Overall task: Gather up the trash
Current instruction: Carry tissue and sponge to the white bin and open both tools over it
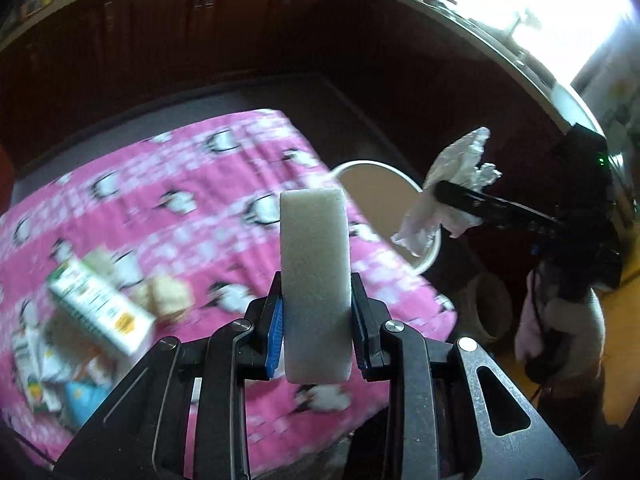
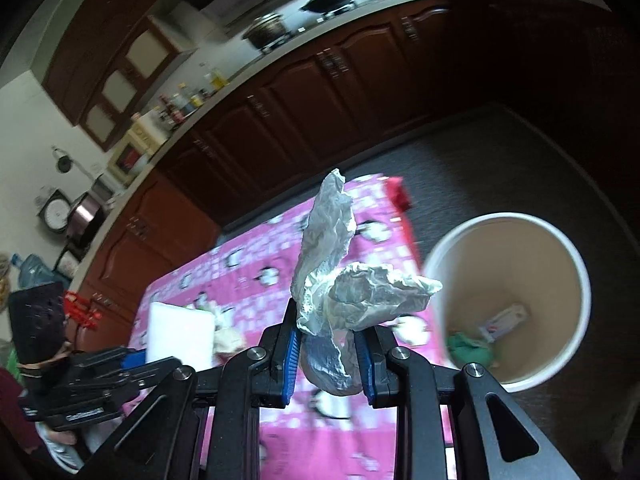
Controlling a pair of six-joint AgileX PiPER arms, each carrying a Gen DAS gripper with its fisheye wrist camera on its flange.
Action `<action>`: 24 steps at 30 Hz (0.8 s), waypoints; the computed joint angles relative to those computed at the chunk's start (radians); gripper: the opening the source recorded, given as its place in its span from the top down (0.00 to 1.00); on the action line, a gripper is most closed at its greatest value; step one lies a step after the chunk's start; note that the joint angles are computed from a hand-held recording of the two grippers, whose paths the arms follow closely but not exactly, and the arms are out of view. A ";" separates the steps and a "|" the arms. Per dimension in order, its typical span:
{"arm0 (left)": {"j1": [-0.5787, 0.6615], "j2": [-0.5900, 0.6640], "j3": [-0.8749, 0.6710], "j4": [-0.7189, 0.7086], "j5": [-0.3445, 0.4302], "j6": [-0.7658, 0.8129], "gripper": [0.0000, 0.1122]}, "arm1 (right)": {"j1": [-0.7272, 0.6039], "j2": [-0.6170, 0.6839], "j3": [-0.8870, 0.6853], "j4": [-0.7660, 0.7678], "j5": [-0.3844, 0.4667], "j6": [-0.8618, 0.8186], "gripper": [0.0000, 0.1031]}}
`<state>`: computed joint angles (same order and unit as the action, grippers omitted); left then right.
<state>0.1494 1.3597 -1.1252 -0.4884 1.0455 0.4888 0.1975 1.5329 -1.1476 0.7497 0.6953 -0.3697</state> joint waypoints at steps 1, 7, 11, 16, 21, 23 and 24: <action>-0.036 0.012 -0.007 0.004 -0.015 -0.018 0.77 | -0.015 -0.004 0.002 -0.033 -0.006 0.018 0.77; -0.199 0.140 -0.092 0.008 -0.080 -0.124 0.77 | -0.076 0.010 0.020 -0.164 -0.046 0.084 0.77; -0.283 0.238 -0.164 0.014 -0.123 -0.183 0.77 | -0.105 0.053 0.022 -0.192 -0.065 0.095 0.77; -0.339 0.340 -0.218 0.018 -0.175 -0.233 0.77 | -0.132 0.117 0.014 -0.210 -0.082 0.100 0.77; -0.381 0.396 -0.232 0.053 -0.231 -0.278 0.76 | -0.152 0.169 0.002 -0.208 -0.087 0.097 0.77; -0.391 0.416 -0.237 0.049 -0.246 -0.284 0.76 | -0.152 0.182 -0.003 -0.214 -0.091 0.110 0.77; -0.398 0.427 -0.244 0.053 -0.254 -0.291 0.76 | -0.154 0.191 -0.009 -0.211 -0.092 0.110 0.77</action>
<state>-0.2485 1.7868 -1.3688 -0.4356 0.7910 0.1978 0.0434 1.7237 -1.1570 0.5389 0.6034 -0.2600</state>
